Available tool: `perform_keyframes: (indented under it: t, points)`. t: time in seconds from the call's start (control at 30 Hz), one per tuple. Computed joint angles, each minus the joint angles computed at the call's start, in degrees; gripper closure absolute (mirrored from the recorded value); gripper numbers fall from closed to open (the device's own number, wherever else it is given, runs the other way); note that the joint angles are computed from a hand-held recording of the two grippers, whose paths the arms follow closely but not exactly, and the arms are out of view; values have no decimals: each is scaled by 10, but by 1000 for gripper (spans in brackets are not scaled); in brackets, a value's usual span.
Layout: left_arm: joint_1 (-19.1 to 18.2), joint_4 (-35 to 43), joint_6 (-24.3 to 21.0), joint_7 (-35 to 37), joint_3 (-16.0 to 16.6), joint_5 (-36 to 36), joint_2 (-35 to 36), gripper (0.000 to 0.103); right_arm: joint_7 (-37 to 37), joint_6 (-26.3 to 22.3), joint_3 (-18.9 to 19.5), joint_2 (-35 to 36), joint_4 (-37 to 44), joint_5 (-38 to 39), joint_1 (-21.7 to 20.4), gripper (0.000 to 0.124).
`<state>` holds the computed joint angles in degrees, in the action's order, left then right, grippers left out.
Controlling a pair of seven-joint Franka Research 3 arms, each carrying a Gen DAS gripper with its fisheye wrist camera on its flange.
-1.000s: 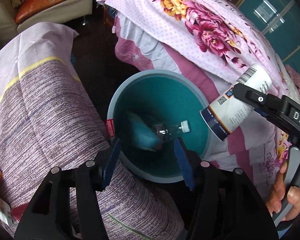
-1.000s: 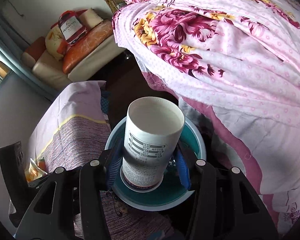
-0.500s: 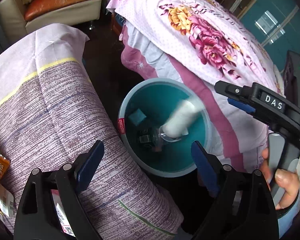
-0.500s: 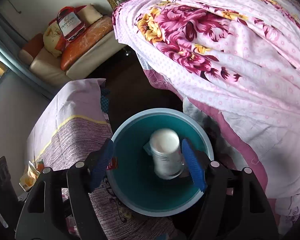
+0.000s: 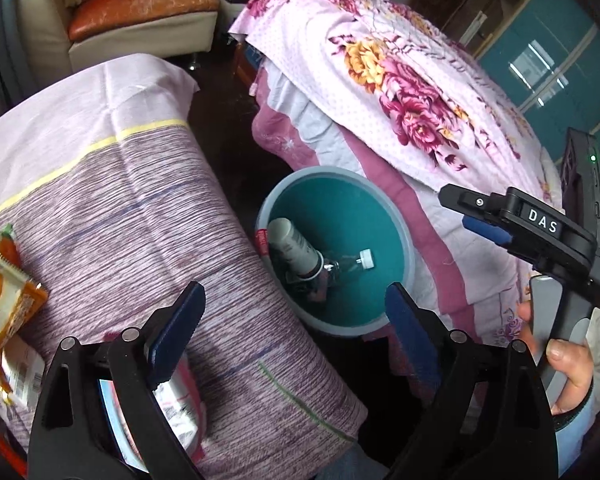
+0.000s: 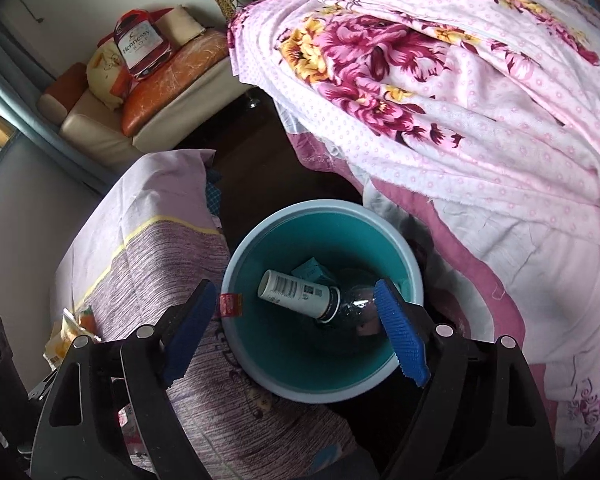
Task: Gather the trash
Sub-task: 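Return both tools to the bed and grasp the pink wrapper with the right tool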
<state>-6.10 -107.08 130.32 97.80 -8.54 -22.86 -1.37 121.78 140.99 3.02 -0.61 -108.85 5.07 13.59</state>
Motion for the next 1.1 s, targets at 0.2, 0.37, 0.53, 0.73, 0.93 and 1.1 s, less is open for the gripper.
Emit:
perform_keyframes:
  t: [0.2,0.37,0.53,0.73,0.93,1.1]
  points:
    - [5,-56,12,14,18,-19,-55,11,1,-15,13,-11,11,-11,15,46]
    - [6,-100,19,26,42,-40,-101,11,-1,-31,26,-18,25,-23,32,46]
    - [8,-138,25,39,69,-55,-140,11,-3,-50,37,-14,50,-37,51,40]
    - [15,-176,27,43,92,-64,-171,9,-19,-74,47,5,82,-28,76,40]
    - [26,-209,12,52,111,-55,-187,9,-45,-110,51,53,119,11,101,40]
    - [39,-234,4,62,126,-66,-190,9,-56,-136,51,95,147,34,118,40]
